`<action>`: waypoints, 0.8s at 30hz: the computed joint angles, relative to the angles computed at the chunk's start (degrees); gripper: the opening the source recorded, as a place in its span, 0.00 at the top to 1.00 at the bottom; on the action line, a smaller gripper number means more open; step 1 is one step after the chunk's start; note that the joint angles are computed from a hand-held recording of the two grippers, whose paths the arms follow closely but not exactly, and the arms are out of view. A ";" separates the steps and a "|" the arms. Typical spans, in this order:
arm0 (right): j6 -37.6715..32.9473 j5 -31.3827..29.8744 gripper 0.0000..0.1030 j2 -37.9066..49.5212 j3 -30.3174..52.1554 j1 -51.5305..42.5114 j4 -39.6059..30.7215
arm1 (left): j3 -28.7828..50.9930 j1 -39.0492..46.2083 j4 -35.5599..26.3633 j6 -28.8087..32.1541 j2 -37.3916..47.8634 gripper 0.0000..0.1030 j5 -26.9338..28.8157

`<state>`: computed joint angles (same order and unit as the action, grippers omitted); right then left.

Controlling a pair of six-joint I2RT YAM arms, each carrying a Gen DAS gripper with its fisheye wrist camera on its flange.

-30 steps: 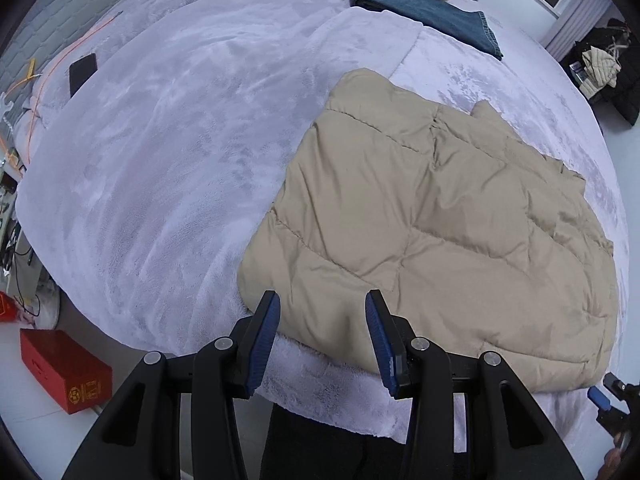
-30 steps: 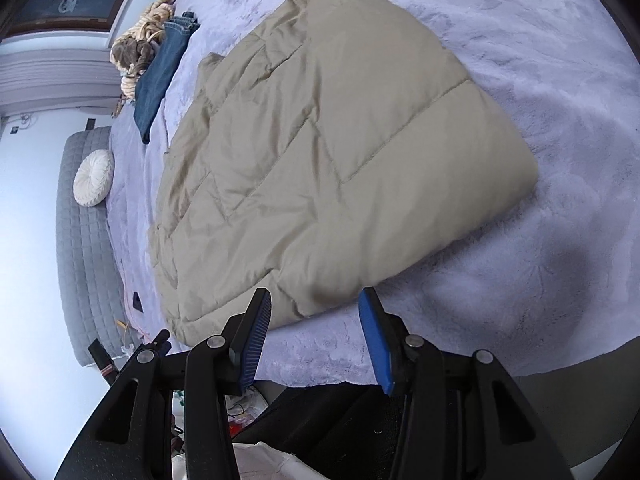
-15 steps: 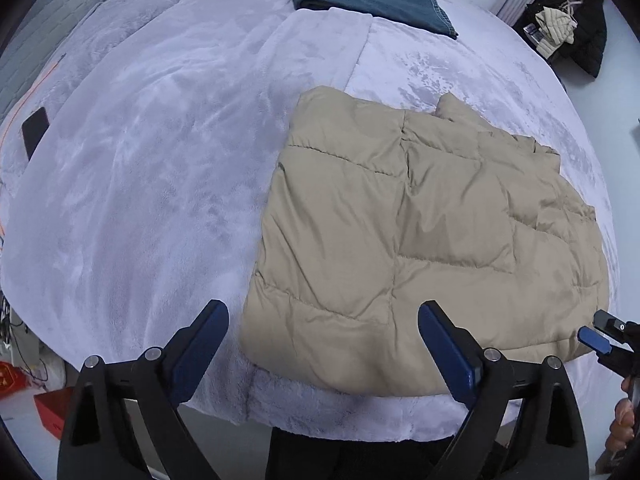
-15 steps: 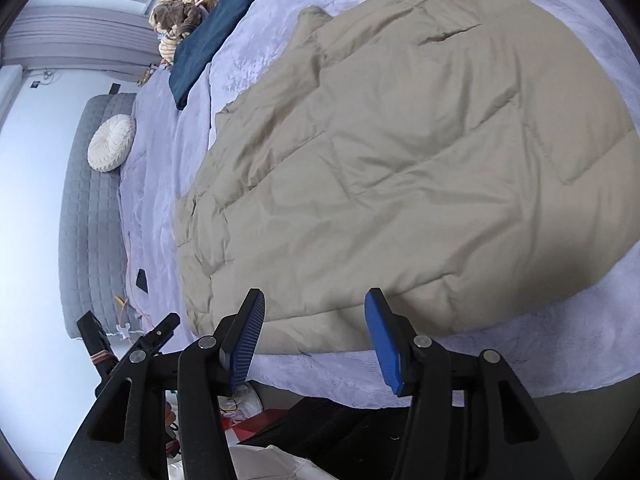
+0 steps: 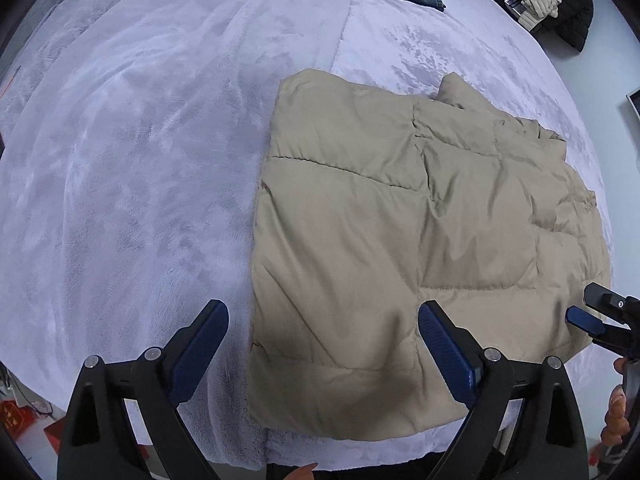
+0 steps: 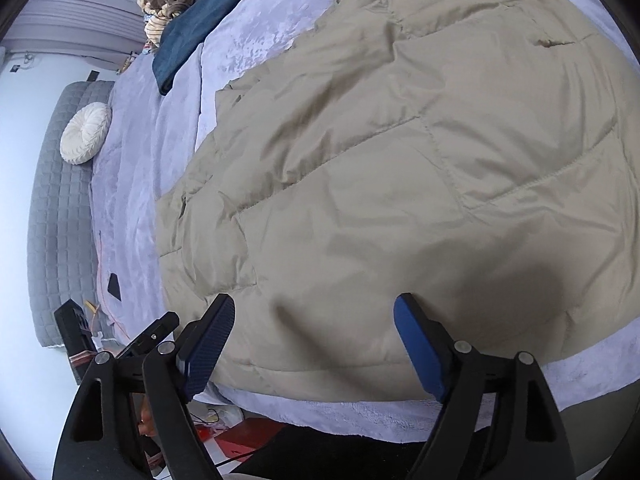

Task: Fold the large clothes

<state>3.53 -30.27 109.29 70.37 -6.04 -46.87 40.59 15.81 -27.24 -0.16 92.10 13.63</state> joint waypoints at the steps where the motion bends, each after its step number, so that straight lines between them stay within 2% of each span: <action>1: 0.65 0.62 0.16 -0.05 -0.14 0.89 0.75 | 0.09 0.04 0.36 0.04 0.49 0.06 0.07; 5: 1.77 2.81 0.15 -0.32 -0.78 3.80 3.30 | 0.40 1.33 2.58 2.03 2.66 0.06 0.45; 9: 3.30 4.05 0.12 -0.27 -1.75 5.75 5.68 | 2.62 4.26 1.97 5.63 6.73 0.06 4.94; 10: 3.20 3.73 0.03 0.22 -1.49 6.05 5.42 | 3.17 5.34 1.78 6.69 7.59 0.06 6.72; 12: 2.60 2.91 0.00 1.35 -0.68 6.49 4.09 | 5.03 8.04 0.51 9.65 9.89 0.06 11.21; 19: 1.67 4.71 0.00 3.03 0.09 7.30 3.08 | 18.92 16.20 -11.46 21.22 27.44 0.06 27.72; 21: 1.75 5.04 0.00 3.04 -0.13 7.44 3.15 | 23.12 16.15 -14.97 23.64 32.83 0.06 31.58; 24: 1.66 5.79 0.00 3.21 -0.25 7.86 3.29 | 28.00 13.56 -17.30 25.52 38.83 0.06 34.24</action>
